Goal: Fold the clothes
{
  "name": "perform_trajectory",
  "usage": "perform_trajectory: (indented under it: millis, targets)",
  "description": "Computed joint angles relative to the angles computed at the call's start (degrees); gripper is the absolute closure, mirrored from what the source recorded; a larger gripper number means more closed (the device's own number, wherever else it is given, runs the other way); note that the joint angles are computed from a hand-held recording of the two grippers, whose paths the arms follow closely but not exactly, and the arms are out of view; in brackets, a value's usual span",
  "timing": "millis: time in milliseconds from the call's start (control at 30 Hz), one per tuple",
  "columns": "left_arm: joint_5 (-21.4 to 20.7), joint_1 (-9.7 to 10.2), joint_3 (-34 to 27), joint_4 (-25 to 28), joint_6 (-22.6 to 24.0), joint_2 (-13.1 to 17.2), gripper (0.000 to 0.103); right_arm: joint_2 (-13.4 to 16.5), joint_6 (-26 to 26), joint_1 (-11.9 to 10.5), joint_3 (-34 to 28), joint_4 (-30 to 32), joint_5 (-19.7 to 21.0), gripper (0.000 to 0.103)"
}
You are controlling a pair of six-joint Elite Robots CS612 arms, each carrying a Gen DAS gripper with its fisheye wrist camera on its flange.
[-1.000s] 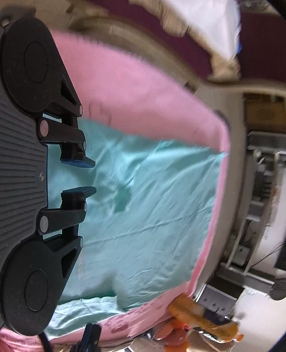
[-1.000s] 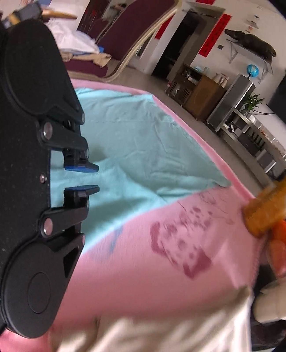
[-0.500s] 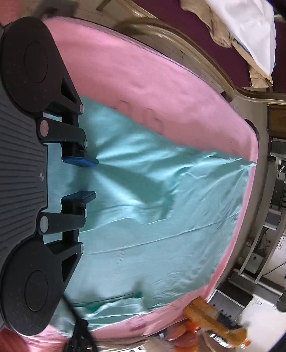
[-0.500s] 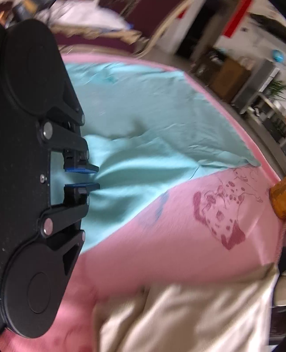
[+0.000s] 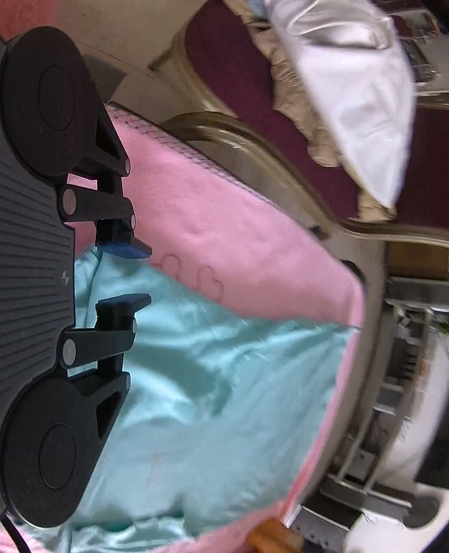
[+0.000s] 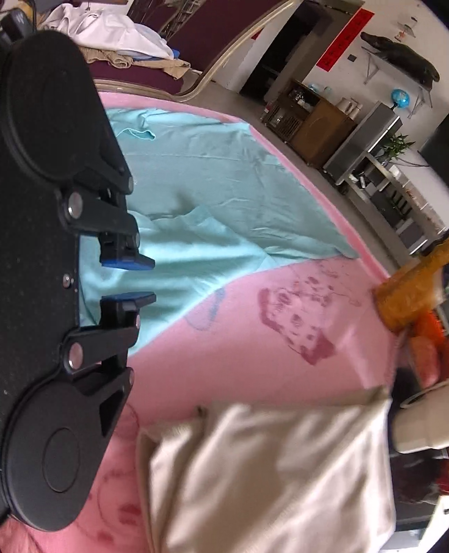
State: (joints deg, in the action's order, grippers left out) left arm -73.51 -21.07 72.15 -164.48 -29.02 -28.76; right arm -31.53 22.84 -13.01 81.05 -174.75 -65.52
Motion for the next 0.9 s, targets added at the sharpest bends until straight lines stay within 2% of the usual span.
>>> perform_trajectory:
  millis: [33,67,100,133,267,300,333,367,400,433,500,533,600,667,767,900]
  targets:
    - [0.27,0.04,-0.65,2.45,-0.52,0.15,0.072,0.31,0.03,0.13,-0.59,1.10,-0.19,0.088]
    - [1.49,-0.11,-0.51,2.93,-0.60,0.07,0.069,0.28,-0.39,0.51,-0.87,2.54,-2.43,0.088]
    - [2.45,-0.24,-0.35,3.43,-0.54,-0.05,0.069,0.25,-0.79,0.92,-1.17,4.00,-4.85,0.101]
    - [2.87,-0.35,0.00,3.92,-0.10,-0.32,0.068,-0.05,-0.95,1.04,-0.96,4.68,-6.48,0.102]
    - [4.17,-0.83,2.42,5.62,1.29,-1.91,0.067,-2.01,-2.19,1.10,1.64,6.42,-9.63,0.101]
    - [4.76,-1.02,3.22,5.51,1.41,-2.34,0.068,-2.47,-2.18,1.14,2.38,6.04,-10.45,0.099]
    - [5.66,-1.29,4.28,4.53,1.49,-2.79,0.070,-2.91,-2.16,1.18,3.09,5.61,-11.31,0.091]
    - [6.27,-1.56,5.40,3.02,1.85,-3.23,0.076,-3.18,-2.17,1.08,4.11,3.34,-10.76,0.088]
    - [5.90,-1.80,6.57,0.19,3.11,-3.60,0.078,-3.42,-2.22,0.91,5.16,0.91,-9.86,0.087]
    - [4.73,-1.95,7.53,-2.86,4.97,-3.81,0.077,-3.52,-2.33,0.46,6.12,-1.60,-6.55,0.087]
    - [1.86,-2.22,8.68,-7.36,8.76,-3.88,0.077,-3.40,-3.87,0.13,6.59,-2.38,-1.65,0.087]
    - [0.29,-2.30,8.88,-8.69,10.50,-3.79,0.077,-3.31,-4.68,-0.02,6.75,-2.62,0.74,0.087]
    - [-2.66,-2.30,8.53,-8.82,13.01,-3.44,0.076,-2.88,-6.52,0.36,5.91,-0.64,1.66,0.087]
    - [-4.83,-2.23,7.99,-6.83,14.58,-3.20,0.075,-2.76,-7.45,0.96,5.16,1.55,-1.13,0.087]
    - [-4.76,-2.35,7.69,-3.69,15.94,-3.24,0.073,-3.17,-7.90,1.43,5.09,4.23,-5.06,0.094]
    - [-6.42,-2.05,9.31,-5.53,14.89,-4.10,0.074,-4.44,-9.11,1.97,6.41,5.78,-8.35,0.092]
